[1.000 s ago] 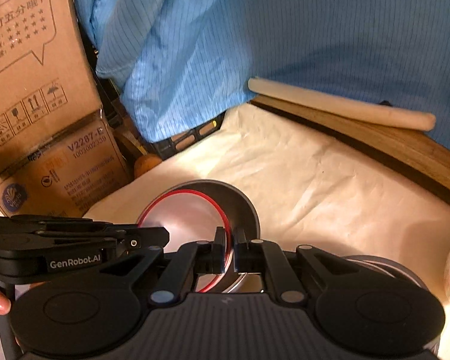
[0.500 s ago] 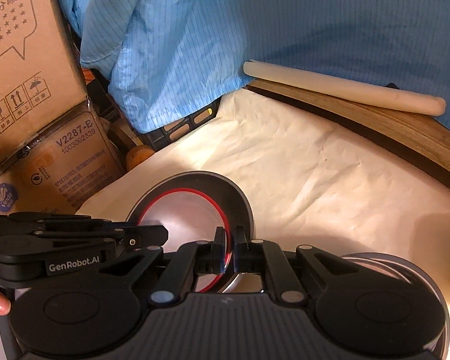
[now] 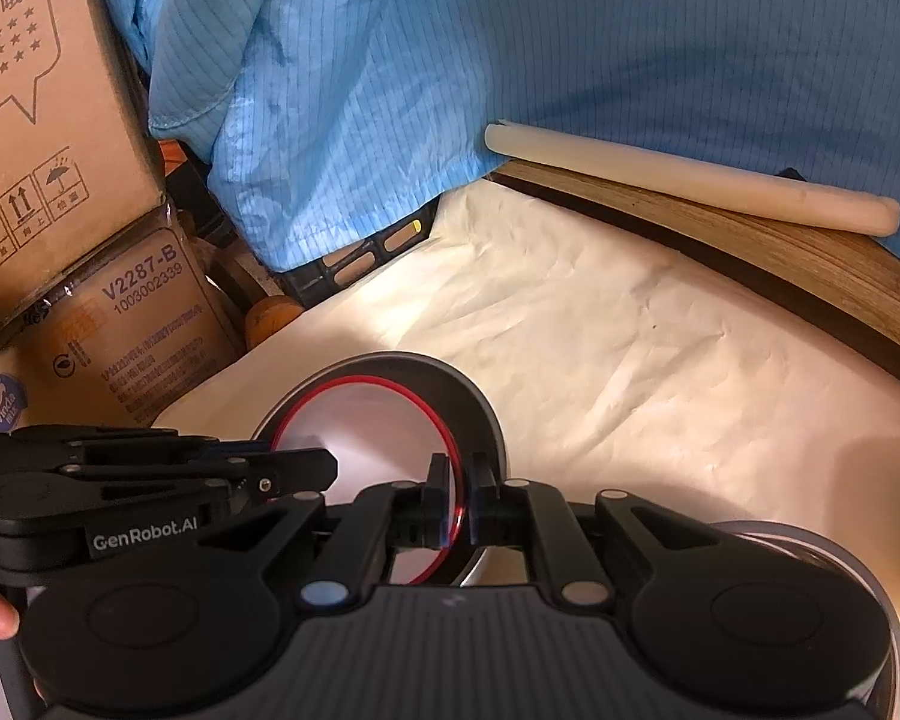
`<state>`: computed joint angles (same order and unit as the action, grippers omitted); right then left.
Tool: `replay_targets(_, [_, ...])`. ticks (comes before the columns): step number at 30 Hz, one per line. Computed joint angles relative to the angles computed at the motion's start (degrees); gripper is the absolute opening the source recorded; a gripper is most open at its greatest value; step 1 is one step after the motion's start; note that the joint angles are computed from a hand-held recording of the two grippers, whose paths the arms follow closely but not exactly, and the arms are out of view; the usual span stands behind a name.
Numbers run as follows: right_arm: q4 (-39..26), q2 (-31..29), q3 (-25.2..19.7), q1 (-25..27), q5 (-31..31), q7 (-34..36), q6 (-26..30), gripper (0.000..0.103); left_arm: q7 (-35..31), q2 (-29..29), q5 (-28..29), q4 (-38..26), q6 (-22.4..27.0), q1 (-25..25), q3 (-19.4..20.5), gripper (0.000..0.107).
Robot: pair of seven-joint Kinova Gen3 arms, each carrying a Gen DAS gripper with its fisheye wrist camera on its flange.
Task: Organize plates and bowls
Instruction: 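Open both grippers and release the white bowl inside the steel bowl, then move both grippers to the rim of the second white red-rimmed bowl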
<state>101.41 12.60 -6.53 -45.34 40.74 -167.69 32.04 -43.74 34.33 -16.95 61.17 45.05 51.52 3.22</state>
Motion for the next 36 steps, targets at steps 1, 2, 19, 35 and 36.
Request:
replay_targets(1, [0.0, 0.0, 0.0, 0.0, 0.1, -0.1, -0.1, 0.007, 0.1, -0.1, 0.0, 0.3, -0.5, 0.0, -0.1, 0.016])
replay_targets(2, [0.1, 0.0, 0.1, -0.1, 0.2, -0.3, -0.1, 0.007, 0.2, -0.1, -0.2, 0.5, -0.8, 0.1, -0.1, 0.018])
replay_targets(19, [4.9, -3.6, -0.4, -1.0, 9.2, -10.4, -3.0, 0.035, 1.8, -1.1, -2.2, 2.2, -3.0, 1.4, -0.7, 0.044])
replay_targets(35, [14.9, -12.8, -8.5, 4.6, 26.2, -32.8, 0.5, 0.071, 7.2, -2.1, -8.1, 1.7, -4.4, 5.6, -3.0, 0.077])
replay_targets(36, [15.7, -13.7, -9.2, 5.2, 26.9, -33.8, 0.9, 0.073, 7.4, -1.9, -8.4, 1.2, -4.5, 5.8, -3.0, 0.082])
